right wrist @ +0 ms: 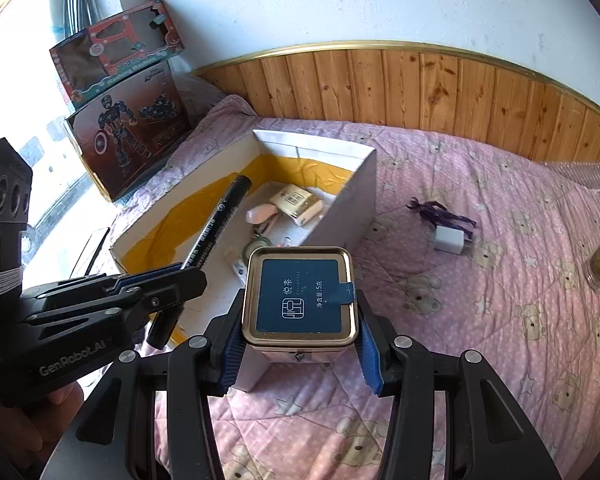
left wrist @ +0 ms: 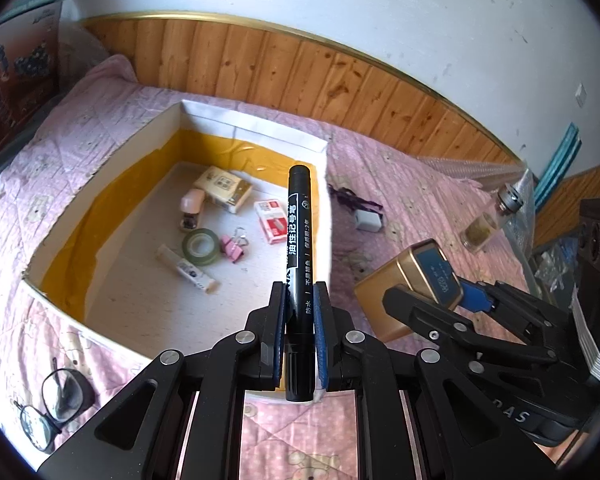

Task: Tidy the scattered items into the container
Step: 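Lift the marker and blue tin and carry them over the white box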

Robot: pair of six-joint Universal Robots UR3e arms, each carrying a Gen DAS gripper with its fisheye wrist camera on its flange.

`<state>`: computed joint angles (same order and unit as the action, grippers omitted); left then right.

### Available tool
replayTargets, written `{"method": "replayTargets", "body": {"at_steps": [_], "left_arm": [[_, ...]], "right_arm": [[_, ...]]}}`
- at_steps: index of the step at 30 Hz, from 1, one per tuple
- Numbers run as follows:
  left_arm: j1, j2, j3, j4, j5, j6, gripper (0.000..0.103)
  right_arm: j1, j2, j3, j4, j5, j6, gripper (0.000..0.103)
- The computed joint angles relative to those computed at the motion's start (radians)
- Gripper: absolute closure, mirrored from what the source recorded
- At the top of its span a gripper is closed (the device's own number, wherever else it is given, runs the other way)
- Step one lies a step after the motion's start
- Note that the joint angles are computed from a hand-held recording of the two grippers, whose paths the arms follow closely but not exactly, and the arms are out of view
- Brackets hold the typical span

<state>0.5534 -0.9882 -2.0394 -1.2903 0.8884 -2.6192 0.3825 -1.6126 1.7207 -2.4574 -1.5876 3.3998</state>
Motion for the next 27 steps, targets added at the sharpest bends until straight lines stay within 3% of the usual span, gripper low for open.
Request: {"method": "replayTargets", "body": {"at_steps": [14,27], "left_arm": [[0.119,-0.050,0.034,-0.069,-0.048,0.081,0.091],[0.127,-0.163,0.062,0.019,-0.044,0.028,0.091]], "right_arm": [[0.079,0.097,-0.122,0.004,-0.035,0.027,0.054],[0.124,0.202,-0.248,0.038,-0.060,0.022,0.054]]}}
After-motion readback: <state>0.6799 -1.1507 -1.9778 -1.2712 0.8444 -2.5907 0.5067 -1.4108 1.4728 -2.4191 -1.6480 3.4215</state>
